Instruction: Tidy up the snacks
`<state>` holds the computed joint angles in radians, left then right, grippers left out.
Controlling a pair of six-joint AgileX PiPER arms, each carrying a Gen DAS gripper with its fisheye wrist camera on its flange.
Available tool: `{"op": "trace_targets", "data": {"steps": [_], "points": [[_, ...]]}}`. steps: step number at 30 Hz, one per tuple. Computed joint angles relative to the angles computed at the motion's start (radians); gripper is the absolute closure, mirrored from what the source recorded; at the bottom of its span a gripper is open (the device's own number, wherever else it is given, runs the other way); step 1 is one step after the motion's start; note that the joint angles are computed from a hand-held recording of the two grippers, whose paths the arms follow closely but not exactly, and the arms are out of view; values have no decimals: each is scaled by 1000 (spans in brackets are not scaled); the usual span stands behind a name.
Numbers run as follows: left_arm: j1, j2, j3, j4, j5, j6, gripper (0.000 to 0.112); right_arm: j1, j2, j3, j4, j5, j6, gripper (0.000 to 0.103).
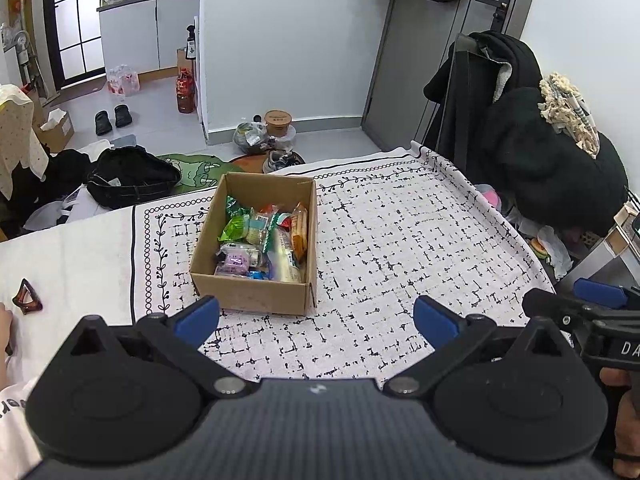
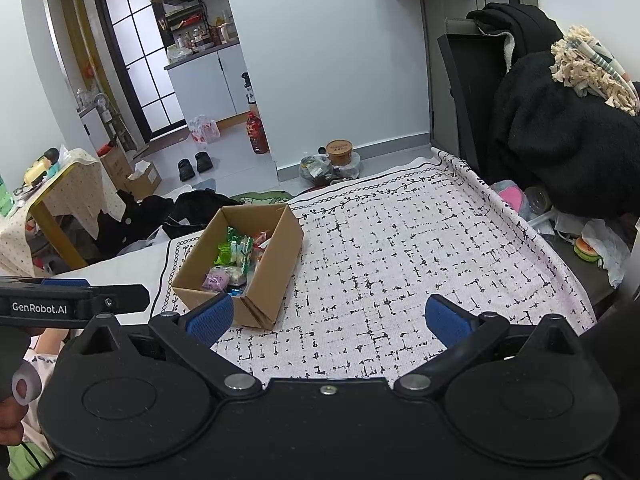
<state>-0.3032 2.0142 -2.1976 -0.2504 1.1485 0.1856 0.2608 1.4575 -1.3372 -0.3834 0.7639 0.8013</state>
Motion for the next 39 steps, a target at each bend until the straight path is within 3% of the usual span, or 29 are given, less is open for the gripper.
{"op": "trace_targets", "data": {"steps": [39], "points": [[-4,-8,4,-1,7,2,10,1,10,-15,7,17,-8,0]]}}
